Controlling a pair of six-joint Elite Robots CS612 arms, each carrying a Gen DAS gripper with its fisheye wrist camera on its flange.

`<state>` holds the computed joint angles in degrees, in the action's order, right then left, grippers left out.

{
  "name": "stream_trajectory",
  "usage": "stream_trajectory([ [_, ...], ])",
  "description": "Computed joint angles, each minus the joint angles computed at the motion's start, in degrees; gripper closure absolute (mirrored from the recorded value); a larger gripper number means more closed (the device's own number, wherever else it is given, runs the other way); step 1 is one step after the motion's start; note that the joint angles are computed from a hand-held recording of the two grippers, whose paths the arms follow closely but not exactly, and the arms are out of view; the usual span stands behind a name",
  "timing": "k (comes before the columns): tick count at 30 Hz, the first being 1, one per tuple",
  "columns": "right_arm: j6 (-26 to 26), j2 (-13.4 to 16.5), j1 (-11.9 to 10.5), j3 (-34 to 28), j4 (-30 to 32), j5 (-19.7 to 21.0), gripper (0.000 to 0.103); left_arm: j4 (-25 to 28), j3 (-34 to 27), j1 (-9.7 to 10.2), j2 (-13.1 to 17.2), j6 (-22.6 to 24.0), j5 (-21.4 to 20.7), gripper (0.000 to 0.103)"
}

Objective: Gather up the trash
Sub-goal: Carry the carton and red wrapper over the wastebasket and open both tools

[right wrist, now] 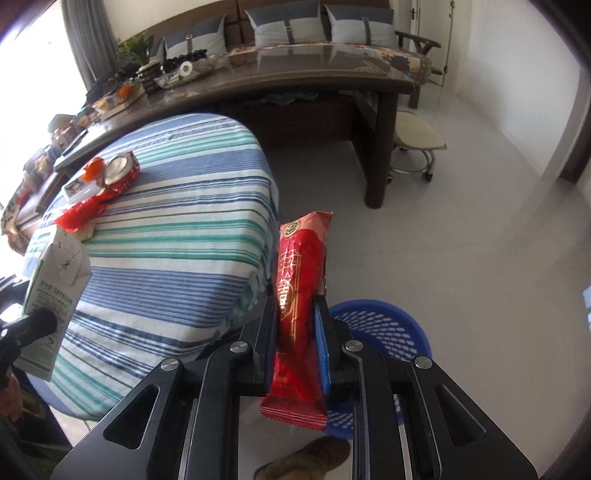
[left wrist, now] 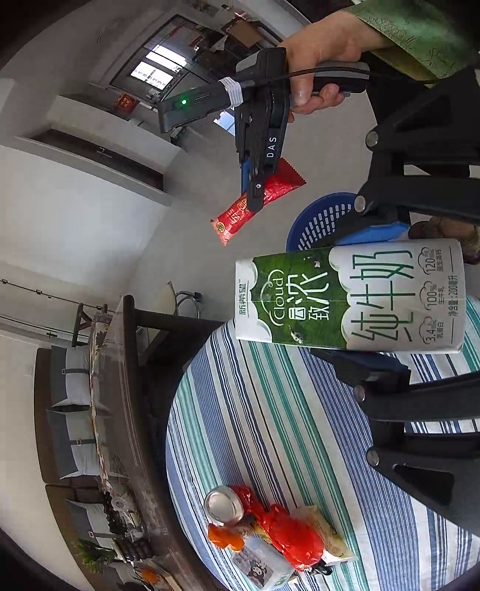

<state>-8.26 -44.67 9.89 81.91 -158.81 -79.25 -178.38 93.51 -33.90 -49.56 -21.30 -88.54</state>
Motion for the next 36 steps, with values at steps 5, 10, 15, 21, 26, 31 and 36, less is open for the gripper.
stream_trajectory([
  [5, 0.8, 0.1, -2.0, 0.5, 0.1, -2.9, 0.086, 3.1, -7.2, -1.43, 4.5, 0.2, -2.6, 0.055],
  [10, 3.7, 0.7, -3.8, 0.8, 1.2, -1.5, 0.086, 5.9, -13.4, -2.01, 9.0, -0.6, -5.2, 0.054],
  [15, 4.0, 0.8, -4.5, 0.9, 2.8, -2.2, 0.086, 8.3, -17.6, -2.28, 12.2, -0.4, -6.0, 0.054],
  [21, 4.6, 0.9, -5.7, 1.4, 3.8, -1.7, 0.085, 11.7, -21.8, -2.07, 15.3, -0.3, -7.6, 0.054],
  [26, 5.2, 1.1, -6.6, 1.6, 4.6, -0.6, 0.085, 14.2, -24.5, -1.87, 17.2, 0.2, -8.3, 0.054],
  [31, 6.1, 1.4, -7.2, 1.6, 4.8, 0.7, 0.085, 15.8, -26.5, -2.12, 18.5, 0.8, -8.5, 0.054],
  [36, 6.9, 1.7, -7.5, 1.3, 4.5, 1.6, 0.066, 16.8, -28.9, -2.11, 20.2, 0.2, -10.8, 0.038],
])
